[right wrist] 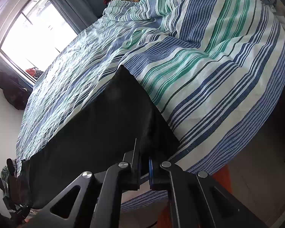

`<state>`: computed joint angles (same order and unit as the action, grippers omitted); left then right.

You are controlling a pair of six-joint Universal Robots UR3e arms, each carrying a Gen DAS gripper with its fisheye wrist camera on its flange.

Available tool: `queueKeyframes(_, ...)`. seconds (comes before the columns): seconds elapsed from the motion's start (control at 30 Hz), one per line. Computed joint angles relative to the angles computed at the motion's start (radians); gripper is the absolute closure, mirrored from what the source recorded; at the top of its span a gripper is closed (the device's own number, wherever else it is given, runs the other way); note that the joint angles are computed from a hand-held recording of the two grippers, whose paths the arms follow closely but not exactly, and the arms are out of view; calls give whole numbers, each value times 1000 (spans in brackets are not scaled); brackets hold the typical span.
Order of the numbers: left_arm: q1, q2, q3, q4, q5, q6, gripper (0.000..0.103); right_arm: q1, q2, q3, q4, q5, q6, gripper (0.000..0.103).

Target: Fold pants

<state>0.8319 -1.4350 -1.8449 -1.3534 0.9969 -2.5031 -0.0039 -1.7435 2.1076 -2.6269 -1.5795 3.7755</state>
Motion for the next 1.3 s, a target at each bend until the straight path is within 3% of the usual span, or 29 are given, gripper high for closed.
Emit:
queueKeyframes(0.07,11,28,31,-57,31,14,67,9,-29,-11,37,-4,-8,78)
queueKeyframes(0.13,72,114,40,-163,34,71,56,-20,-114,27,59,54,-35,45)
queueKeyframes(0.2,174,206,76,-311,-6,189,54,31,-178,21,124,-69,-14,31)
queueKeyframes(0.3,235,242,127,-328,-66,244,38,56,-242,9,192,-159,-29,31)
queueKeyframes(0.33,218,227,134,-282,-74,223,31,70,-236,-5,190,-182,-48,31)
queueKeyframes(0.43,124,131,114,-21,-65,105,31,80,-169,-55,107,-127,-138,33)
queueKeyframes(0.53,-15,-15,80,258,54,-34,30,65,-55,-108,9,12,-233,33)
queueKeyframes(0.6,-100,-136,115,337,182,-108,30,64,50,-180,58,36,-292,38)
queueKeyframes(0.67,-97,-132,59,391,192,-83,30,44,133,-229,152,32,-319,45)
queueKeyframes(0.7,-103,-106,38,411,206,-64,30,22,156,-228,185,47,-325,54)
queueKeyframes(0.77,-129,-65,40,380,255,-59,30,-8,142,-186,150,82,-325,58)
queueKeyframes(0.87,-161,20,63,296,183,-54,25,-20,124,-152,116,99,-321,58)
queueKeyframes(0.97,-292,2,145,249,167,-63,18,-32,108,-125,97,121,-305,57)
queueKeyframes(1.1,-536,-198,363,206,162,-142,17,-11,129,-162,125,88,-305,57)
queueKeyframes(1.23,-758,-505,654,269,293,-314,17,-1,146,-177,127,80,-318,53)
queueKeyframes(1.3,-818,-622,790,230,338,-385,17,-1,141,-169,122,81,-318,53)
